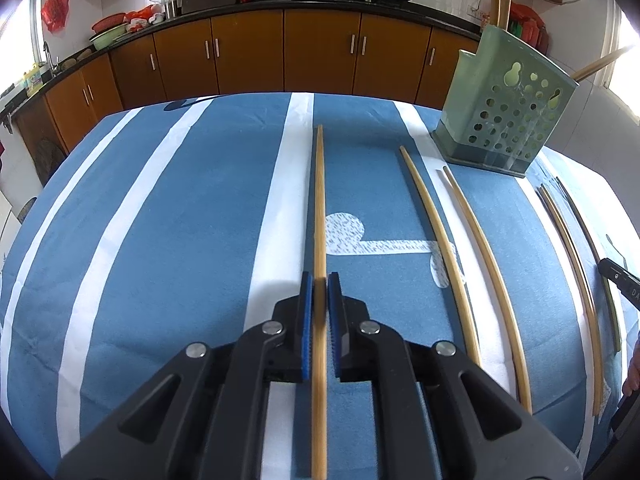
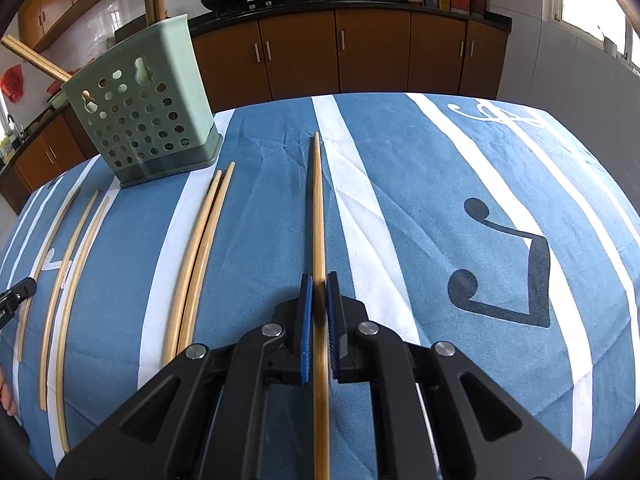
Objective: Organize utensils
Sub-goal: 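Lift the chopsticks held in both tools off the tablecloth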
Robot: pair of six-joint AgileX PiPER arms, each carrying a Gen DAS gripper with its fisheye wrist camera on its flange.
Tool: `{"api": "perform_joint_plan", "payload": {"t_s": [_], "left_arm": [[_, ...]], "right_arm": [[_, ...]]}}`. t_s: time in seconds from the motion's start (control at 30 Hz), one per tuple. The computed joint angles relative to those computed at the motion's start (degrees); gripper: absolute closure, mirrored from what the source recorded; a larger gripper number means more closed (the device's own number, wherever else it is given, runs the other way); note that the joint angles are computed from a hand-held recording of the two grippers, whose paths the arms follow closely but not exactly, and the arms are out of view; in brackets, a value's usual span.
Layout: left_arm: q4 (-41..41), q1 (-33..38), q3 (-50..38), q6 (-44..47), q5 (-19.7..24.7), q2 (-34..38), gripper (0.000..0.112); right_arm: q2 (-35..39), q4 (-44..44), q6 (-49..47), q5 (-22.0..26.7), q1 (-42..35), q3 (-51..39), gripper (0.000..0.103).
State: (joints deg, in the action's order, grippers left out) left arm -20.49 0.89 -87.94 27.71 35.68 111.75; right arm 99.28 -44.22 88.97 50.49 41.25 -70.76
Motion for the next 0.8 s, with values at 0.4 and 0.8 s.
{"api": "perform_joint_plan", "payload": {"t_s": [0.4,0.8], "left_arm": [[-2.15,0.66,-0.24,1.43,0.81,0.18,0.102],[-2.45,0.58,3.27,3.83,-0.15,-2.19,0.098]], "right_arm": [[-0.7,-0.28,0.78,-1.48,-0.44,1.11,0.094],[-2.29,-0.03,1.03,-0.36,1.58,2.76,0.094]]}}
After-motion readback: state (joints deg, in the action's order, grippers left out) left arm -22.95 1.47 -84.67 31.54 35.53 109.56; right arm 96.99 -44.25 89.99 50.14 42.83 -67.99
